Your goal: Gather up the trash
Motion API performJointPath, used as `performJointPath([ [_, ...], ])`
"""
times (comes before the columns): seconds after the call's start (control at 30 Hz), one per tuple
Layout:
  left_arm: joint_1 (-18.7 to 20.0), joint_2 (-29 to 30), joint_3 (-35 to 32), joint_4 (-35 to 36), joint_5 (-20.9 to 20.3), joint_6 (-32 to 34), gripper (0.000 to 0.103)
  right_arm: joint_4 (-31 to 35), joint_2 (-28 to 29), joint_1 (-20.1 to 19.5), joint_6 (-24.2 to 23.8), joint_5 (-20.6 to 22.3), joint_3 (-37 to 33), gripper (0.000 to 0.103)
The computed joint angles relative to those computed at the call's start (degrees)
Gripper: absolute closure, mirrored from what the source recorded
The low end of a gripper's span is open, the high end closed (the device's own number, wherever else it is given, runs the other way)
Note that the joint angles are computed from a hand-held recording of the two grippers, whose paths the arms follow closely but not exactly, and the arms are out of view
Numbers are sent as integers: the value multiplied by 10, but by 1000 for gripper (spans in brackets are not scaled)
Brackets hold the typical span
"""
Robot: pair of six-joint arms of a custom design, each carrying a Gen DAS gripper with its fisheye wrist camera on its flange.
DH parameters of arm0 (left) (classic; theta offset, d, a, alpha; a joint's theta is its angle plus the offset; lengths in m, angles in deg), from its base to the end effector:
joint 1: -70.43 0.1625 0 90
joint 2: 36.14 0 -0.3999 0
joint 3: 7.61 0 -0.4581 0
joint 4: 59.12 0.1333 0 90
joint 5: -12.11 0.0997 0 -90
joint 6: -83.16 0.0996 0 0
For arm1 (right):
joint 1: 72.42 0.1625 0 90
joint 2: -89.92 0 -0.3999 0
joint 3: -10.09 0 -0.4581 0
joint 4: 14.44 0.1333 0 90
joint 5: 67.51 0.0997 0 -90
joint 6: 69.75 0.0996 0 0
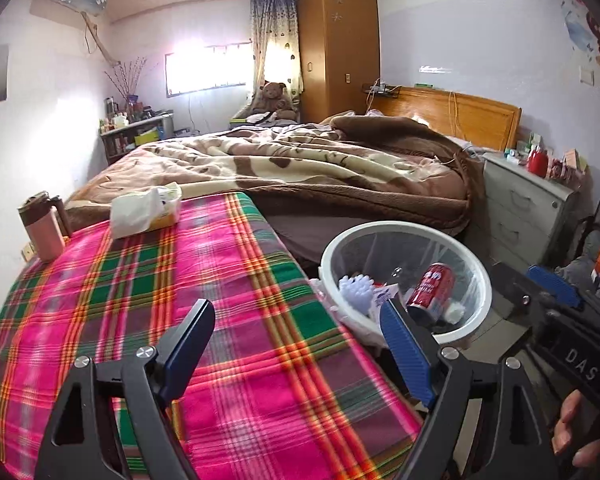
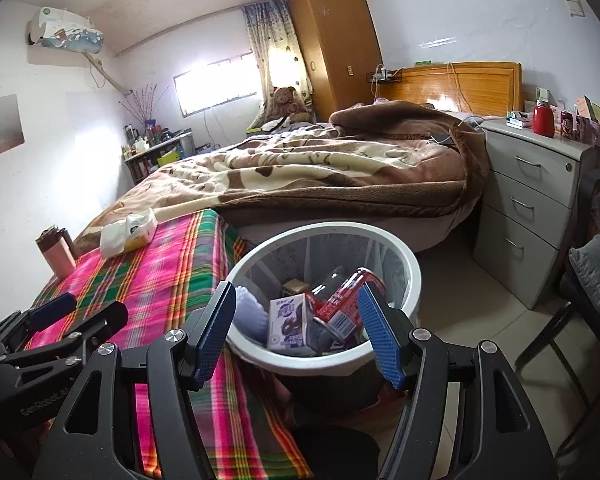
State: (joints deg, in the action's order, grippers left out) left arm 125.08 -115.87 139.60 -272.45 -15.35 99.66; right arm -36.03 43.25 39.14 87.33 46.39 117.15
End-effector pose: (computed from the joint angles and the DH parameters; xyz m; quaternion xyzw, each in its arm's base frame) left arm -0.0163 -0.4062 0.1896 0.1115 0.7855 -0.4700 0.3869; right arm 0.2736 -0.4395 -0.0796 0.2511 -0.8505 0.4205 0.1917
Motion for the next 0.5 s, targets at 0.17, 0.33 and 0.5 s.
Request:
performJointPath([
  [0.17, -3, -12, 22, -10, 1, -16, 17, -24, 2, 4, -12, -2, 14, 38],
  [0.33, -11, -25, 41, -18, 8, -37, 17, -43, 5, 10, -17, 6, 23, 38],
  [0.5, -16, -28, 50, -20, 13, -44, 17, -54, 7, 14, -20, 11, 27, 38],
])
